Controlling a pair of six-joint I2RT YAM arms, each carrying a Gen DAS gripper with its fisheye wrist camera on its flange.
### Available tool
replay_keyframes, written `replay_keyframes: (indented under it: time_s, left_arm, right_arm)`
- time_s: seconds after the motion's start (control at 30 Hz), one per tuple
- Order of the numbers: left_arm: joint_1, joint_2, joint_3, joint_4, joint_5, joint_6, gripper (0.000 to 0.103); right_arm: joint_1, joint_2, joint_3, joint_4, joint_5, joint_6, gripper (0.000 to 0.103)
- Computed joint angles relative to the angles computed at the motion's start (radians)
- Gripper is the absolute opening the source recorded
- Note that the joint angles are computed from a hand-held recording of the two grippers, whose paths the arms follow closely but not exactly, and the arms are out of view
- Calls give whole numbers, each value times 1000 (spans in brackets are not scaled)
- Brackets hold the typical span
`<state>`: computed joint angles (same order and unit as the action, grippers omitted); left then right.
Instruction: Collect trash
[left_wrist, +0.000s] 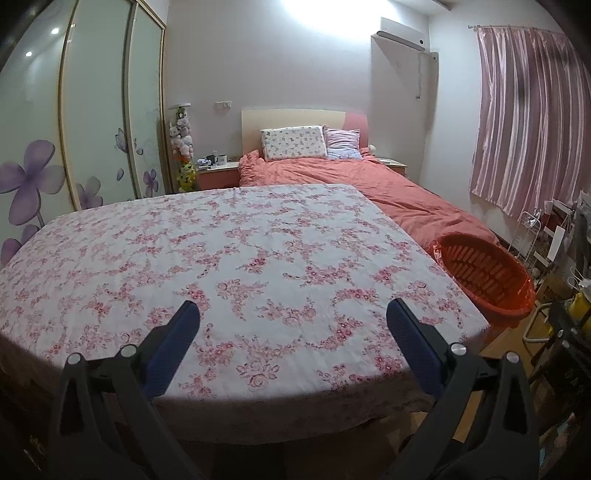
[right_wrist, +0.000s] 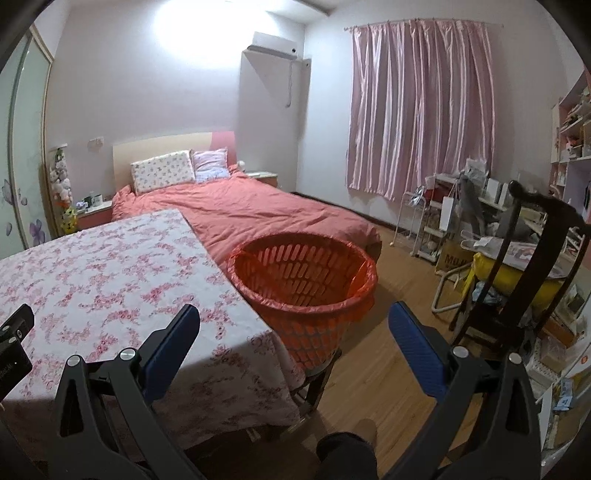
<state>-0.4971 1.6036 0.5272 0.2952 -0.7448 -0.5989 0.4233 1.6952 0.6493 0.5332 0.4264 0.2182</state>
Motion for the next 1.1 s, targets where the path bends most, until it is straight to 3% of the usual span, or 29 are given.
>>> replay_keyframes:
  time_s: [0.63, 1.1]
  left_arm:
    - [-29, 7, -7, 25, 23, -2, 99]
    - [-85, 0, 29, -77, -80, -49, 99]
  right_arm:
    - [-3, -7, 8, -74, -59, 18, 101]
    - [-7, -31, -16, -49, -75, 13, 101]
